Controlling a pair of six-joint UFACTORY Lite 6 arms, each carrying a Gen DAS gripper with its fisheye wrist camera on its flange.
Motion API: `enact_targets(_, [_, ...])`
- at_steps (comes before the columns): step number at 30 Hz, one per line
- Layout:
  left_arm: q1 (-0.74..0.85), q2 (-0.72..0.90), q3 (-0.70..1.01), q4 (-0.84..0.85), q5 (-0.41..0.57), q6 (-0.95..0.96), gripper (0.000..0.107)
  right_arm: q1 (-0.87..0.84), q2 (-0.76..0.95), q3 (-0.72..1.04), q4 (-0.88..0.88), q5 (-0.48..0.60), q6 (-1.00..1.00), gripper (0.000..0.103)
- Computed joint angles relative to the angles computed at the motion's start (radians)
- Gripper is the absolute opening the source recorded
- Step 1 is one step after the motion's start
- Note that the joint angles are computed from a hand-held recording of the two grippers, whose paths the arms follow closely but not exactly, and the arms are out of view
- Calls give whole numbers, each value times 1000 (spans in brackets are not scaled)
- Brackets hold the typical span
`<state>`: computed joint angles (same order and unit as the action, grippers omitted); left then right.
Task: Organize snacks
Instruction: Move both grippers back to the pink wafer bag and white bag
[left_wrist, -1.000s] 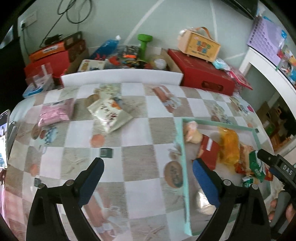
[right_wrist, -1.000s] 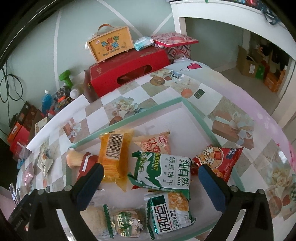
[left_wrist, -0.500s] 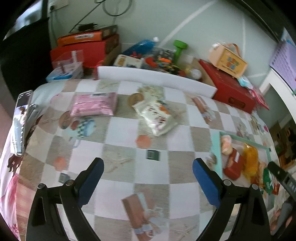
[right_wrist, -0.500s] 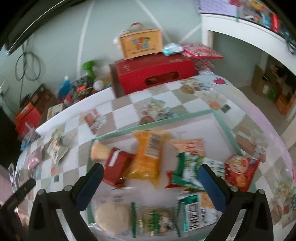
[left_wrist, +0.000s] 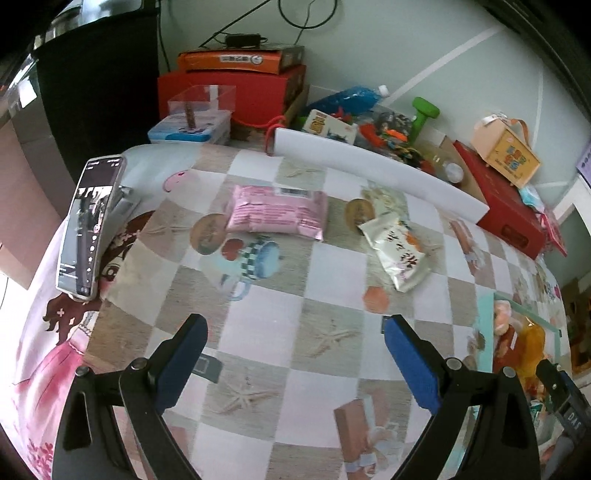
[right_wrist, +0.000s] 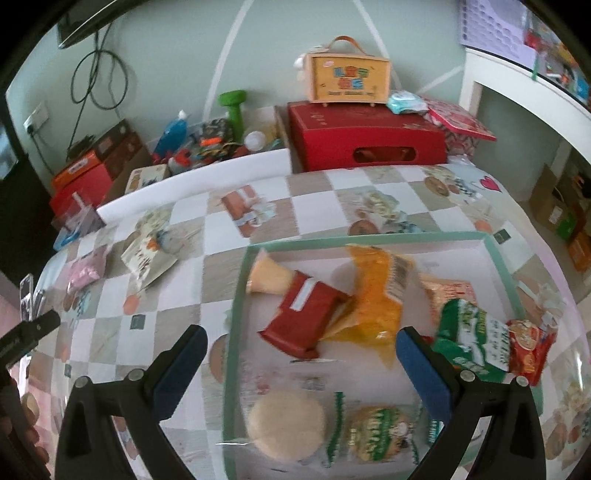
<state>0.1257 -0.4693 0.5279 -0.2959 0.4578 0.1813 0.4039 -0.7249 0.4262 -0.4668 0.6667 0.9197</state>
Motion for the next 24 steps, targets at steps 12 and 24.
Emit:
enact_targets(12, [103,95,36,-255,-8,300,96,235,165,59,-154,-37,261,103])
enact_targets(24, [77,278,159,-467,-88,504,96,258,469,257,-275,-171,355,103])
